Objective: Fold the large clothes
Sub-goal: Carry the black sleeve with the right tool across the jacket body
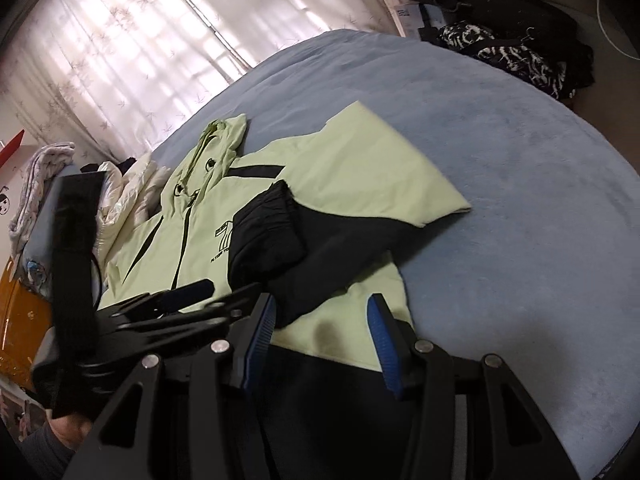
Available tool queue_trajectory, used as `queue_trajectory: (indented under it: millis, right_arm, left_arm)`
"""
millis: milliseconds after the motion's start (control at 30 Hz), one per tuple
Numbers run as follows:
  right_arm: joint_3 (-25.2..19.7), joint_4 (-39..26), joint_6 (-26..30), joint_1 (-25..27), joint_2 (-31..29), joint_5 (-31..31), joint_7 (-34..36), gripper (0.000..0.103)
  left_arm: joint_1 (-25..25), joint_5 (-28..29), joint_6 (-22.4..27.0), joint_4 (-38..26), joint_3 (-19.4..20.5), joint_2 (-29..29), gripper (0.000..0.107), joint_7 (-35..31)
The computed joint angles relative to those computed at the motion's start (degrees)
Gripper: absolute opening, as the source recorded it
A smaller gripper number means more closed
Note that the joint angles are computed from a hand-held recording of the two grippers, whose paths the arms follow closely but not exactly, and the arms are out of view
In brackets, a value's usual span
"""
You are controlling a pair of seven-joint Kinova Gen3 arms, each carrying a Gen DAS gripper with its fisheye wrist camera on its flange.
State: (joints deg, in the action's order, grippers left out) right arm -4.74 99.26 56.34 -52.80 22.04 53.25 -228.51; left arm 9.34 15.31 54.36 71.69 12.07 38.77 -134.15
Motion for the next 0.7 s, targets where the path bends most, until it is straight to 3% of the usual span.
queue_trajectory:
  millis: [33,67,100,200,300,400,467,567,700]
  right_arm:
    - [0.0,-0.3,0.3,0.1,0.0,-0.4,0.2,0.048]
    - [0.0,-0.5,0.6,0.5,-0.4,-1.0,0.5,0.048]
    - [0.0,-0.9,0.9,0.9,-0.7,-1.7,1.3,0.048]
    - [1.3,-2.8,2.3,1.4,-1.6,-5.3,4.9,0.048]
    - [4.1,-4.5,1.0,2.1,-2.6,-11.1,10.8,0.048]
    - [-0.5,-9.4,5.3,8.0,-1.9,-15.2,17.8,0.048]
    - [-1.7,-13.4,9.1,9.8,-1.3,-16.4,22.4,0.048]
    - [1.1,-20.3,15.6,7.7,-0.2,-15.8,29.1,0.048]
    - [-1.3,-28.5,20.1,9.9,1.0,-15.2,36.7,0.048]
  left_arm:
    - [0.5,-0.3,-0.5,-0.1,-0.4,0.2,0.056,0.5]
    - [1.0,-0.6,-0.6,-0.5,-0.5,0.4,0.036,1.0]
    - [1.3,-0.8,0.3,-1.6,-0.5,1.0,0.023,1.5]
    - [0.8,-0.3,1.0,-2.8,-0.4,1.5,0.014,2.4]
    - [0.2,0.0,1.5,-3.6,-0.4,1.7,0.013,2.7]
    - [0.3,-0.7,2.1,-4.8,-0.9,2.1,0.013,3.2]
    - [0.4,-1.1,2.6,-5.6,-1.2,2.4,0.013,3.9]
    - [0.5,-1.3,3.9,-7.2,-1.5,3.0,0.012,5.4]
    - [0.9,-2.0,3.2,-7.1,-1.8,2.6,0.012,6.4]
